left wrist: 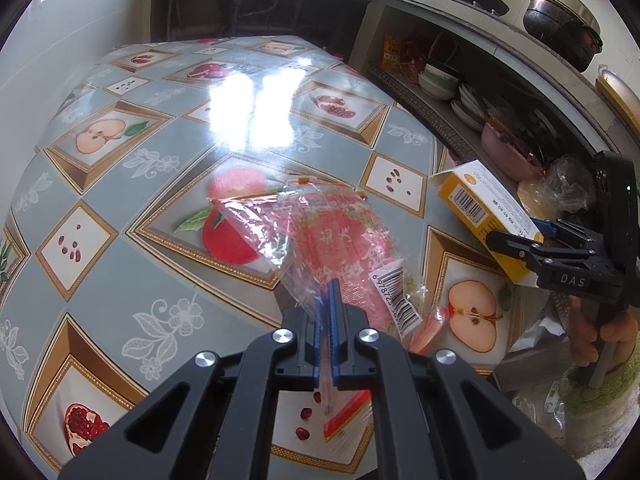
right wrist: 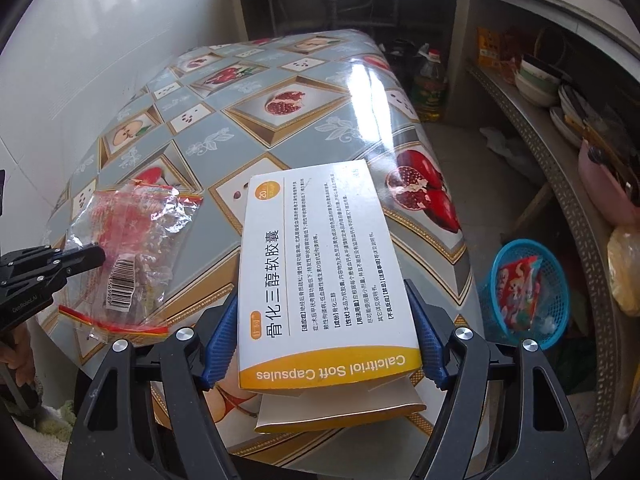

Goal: Collect trash
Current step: 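Lift the zip bag with the left tool while the right tool lifts the Calcitriol box, then carry the zip bag and box with both tools over the blue wastebasket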

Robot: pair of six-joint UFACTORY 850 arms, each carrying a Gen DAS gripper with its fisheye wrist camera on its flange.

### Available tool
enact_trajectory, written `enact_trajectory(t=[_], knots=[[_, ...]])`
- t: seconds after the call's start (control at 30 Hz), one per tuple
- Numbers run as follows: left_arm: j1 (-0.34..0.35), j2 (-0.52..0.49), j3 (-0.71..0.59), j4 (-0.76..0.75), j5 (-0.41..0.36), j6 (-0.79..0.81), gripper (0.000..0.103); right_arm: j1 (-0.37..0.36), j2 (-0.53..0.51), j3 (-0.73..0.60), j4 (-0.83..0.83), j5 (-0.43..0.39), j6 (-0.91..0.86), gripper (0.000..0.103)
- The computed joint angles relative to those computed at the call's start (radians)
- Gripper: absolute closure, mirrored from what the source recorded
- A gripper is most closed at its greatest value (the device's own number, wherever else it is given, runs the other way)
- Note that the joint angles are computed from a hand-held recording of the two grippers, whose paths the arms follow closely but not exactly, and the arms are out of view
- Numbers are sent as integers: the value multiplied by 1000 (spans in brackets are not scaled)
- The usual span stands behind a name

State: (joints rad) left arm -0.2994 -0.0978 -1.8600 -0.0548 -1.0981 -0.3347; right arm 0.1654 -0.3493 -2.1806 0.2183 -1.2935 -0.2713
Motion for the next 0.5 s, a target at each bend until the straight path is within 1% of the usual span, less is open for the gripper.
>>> enact_trajectory(t=[0.23,0.37,0.5], knots=[[3,-4,-30,-46,24,9,101,-27,8,-9,24,6,42,33],[7,-11,-49,-70,32,15,101,-54,10,-7,61,-4,59,33],[13,-22,-69,-100,35,20,101,-71,23,8,67,4,80,33]])
